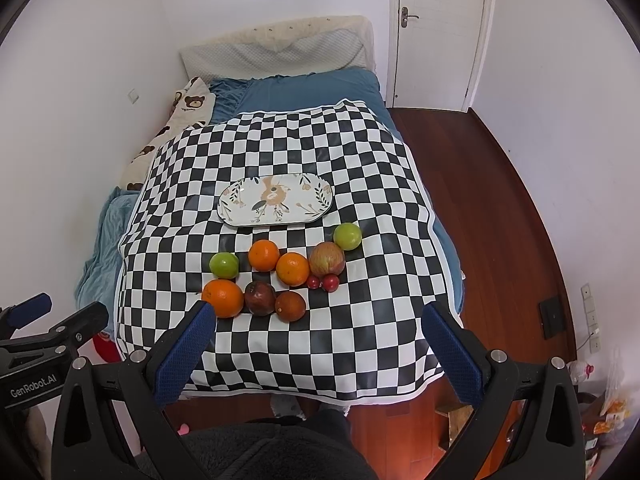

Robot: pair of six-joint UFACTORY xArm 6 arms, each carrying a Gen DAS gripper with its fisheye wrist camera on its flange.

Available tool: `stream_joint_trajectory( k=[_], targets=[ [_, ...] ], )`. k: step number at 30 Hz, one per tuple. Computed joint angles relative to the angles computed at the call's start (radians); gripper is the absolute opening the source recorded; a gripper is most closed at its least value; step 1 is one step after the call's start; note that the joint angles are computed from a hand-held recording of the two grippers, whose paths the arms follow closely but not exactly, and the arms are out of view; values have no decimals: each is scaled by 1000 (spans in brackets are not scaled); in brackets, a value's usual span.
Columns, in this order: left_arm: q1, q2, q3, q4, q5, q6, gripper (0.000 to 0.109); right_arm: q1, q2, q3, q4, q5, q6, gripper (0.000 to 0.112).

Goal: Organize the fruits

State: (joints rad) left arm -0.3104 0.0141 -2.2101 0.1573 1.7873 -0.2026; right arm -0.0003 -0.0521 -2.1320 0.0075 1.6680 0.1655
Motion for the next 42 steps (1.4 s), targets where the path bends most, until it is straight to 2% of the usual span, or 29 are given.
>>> stream_joint_trajectory(
  k=[5,11,14,18,22,27,32,36,38,42],
  targets=[
    [-8,1,50,70,-57,-14,103,-19,-10,53,30,-58,34,103],
    [36,76,130,131,-164,-40,103,-111,51,180,197,-126,-11,103],
    [70,122,166,86,-158,-63,103,-127,94,255,278,-137,-45,103],
    [109,243,137,-5,-84,-97,103,-131,158,343,419,-142,-72,103],
    [181,360,110,-189,-33,-179,103,-101,181,435,462,-189,-55,103],
    [266,411,197,-415,-87,-275,103,-73,209,512,484,-250,-11,101],
    [292,481,209,-546,-109,-317,103,-64,220,574,499,-301,62,100],
    [280,497,239,-587,-146,-323,101,-49,238,593,511,-323,100,99],
    [264,494,259,-573,-174,-326,82,-40,248,599,519,-335,118,99],
    [229,468,305,-548,-227,-304,82,-27,249,617,528,-358,144,97]
  ],
)
